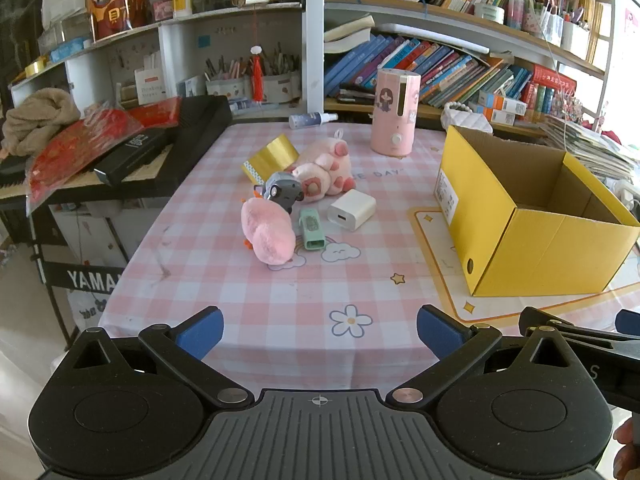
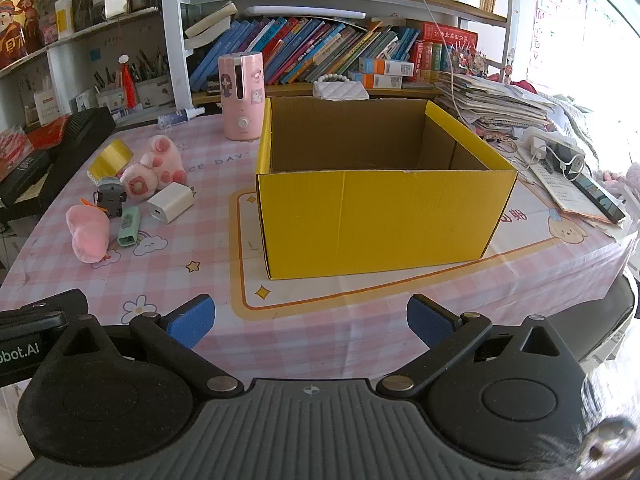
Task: Organize objects
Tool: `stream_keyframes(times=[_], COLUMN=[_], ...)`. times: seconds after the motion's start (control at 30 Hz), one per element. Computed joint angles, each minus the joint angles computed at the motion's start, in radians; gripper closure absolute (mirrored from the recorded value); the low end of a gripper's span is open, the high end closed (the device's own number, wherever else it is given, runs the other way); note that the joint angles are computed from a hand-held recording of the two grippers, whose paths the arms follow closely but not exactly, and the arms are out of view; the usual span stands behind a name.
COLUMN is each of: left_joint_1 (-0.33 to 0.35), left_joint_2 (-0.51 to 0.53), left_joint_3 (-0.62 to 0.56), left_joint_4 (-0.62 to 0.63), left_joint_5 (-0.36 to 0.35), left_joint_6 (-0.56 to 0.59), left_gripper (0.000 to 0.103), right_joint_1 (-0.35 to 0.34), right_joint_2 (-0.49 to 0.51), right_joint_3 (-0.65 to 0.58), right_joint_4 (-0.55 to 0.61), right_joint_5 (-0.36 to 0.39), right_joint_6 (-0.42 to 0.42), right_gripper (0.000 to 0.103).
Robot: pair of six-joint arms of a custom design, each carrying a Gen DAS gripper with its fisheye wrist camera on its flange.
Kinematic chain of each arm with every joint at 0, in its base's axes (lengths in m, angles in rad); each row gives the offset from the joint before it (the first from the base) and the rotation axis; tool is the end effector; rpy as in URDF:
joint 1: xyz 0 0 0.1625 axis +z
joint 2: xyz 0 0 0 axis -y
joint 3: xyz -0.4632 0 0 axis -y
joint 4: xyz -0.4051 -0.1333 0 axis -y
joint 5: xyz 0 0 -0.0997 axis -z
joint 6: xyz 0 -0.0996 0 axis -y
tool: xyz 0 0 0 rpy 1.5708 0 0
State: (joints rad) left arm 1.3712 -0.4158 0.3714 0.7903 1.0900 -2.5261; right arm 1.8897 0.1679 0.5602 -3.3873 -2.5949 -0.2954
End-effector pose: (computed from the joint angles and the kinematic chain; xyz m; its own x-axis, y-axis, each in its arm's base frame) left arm 0.0121 -0.8448 0.2344 -0.6869 0.2557 -0.6803 0.6505 0.6338 -0.4185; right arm 0.3127 -0.7932 -0.1202 -0.6569 0.4033 0.6370 -0.3519 0.5832 -0.7321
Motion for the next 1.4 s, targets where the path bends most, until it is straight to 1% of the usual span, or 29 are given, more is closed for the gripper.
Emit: stream_keyframes(times=[1.4], left_joint_1=[0.001], left_joint_2=[0.004], left_joint_3=[-0.019], left_joint_4=[0.011], left_joint_5=[-0.003], left_joint_6=[0.003], left_gripper=[0.0], right_joint_1=[0.002], right_joint_2=[-0.007], right_joint_3=[0.013], right_joint_4=[-0.002], right_joint_5=[-0.003], right_joint_6=[0.002], right_gripper=[0.0])
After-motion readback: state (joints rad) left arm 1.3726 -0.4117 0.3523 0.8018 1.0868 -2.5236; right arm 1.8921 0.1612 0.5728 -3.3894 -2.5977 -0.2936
